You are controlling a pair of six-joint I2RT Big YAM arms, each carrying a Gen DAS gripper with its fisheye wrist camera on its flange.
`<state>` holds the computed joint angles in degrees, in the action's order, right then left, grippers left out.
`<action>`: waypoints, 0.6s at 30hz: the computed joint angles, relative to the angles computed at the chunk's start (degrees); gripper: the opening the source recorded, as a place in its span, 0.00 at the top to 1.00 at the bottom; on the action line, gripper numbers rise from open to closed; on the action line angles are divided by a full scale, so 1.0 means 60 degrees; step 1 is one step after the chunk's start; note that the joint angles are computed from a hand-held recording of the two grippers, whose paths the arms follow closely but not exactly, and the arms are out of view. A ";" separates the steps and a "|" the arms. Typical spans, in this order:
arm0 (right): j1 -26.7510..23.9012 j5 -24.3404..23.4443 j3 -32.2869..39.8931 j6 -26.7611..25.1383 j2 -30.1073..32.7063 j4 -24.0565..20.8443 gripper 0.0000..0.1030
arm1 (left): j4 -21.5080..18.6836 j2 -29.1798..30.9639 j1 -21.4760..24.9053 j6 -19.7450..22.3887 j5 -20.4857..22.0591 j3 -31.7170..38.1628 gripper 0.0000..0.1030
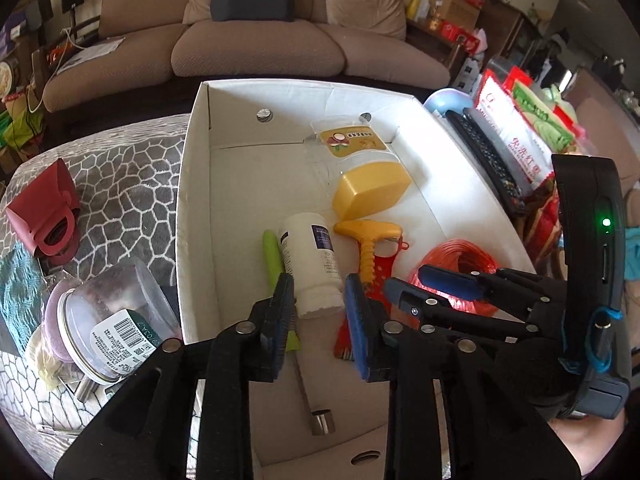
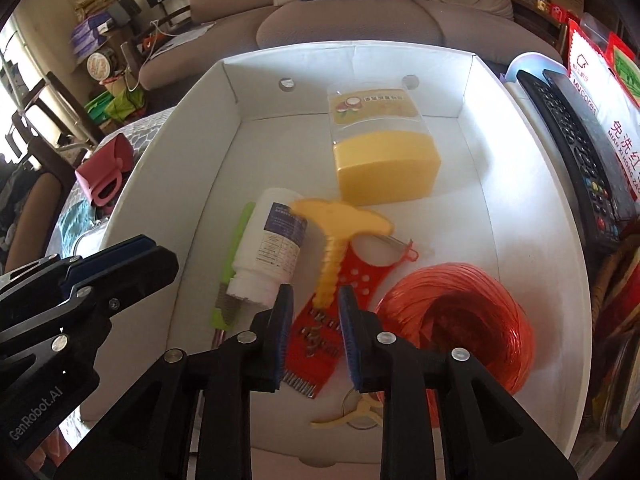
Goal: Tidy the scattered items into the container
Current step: 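Open the left tool over the box while the right tool releases the yellow tool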
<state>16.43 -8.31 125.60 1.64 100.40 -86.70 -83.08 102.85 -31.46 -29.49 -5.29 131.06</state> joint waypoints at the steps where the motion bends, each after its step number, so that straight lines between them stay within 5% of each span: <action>1: -0.0005 0.0045 -0.0014 0.0014 -0.0041 -0.0003 0.64 | -0.0013 -0.0049 -0.0006 -0.0044 -0.0001 -0.0016 0.68; 4: -0.0046 0.0079 -0.0028 0.0105 -0.0208 0.0025 0.60 | -0.0092 -0.0193 0.0004 -0.0128 0.0117 -0.0067 0.52; 8: -0.0124 0.0155 0.0108 0.0269 -0.0447 0.0054 0.43 | -0.0039 -0.0546 -0.0030 -0.0335 0.0061 -0.0234 0.19; 11: -0.0155 0.0184 0.0234 0.0317 -0.0637 -0.0018 0.27 | -0.0332 -0.0660 -0.0048 -0.0545 -0.0048 -0.0109 0.04; 18: -0.0173 0.0527 0.0153 0.0263 -0.1110 -0.0496 0.00 | -0.1111 -0.0756 -0.0303 -0.0590 -0.0142 0.0195 0.00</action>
<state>15.39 -5.15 126.52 3.22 93.74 -89.68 -89.74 98.32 -33.28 -33.03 -6.15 132.24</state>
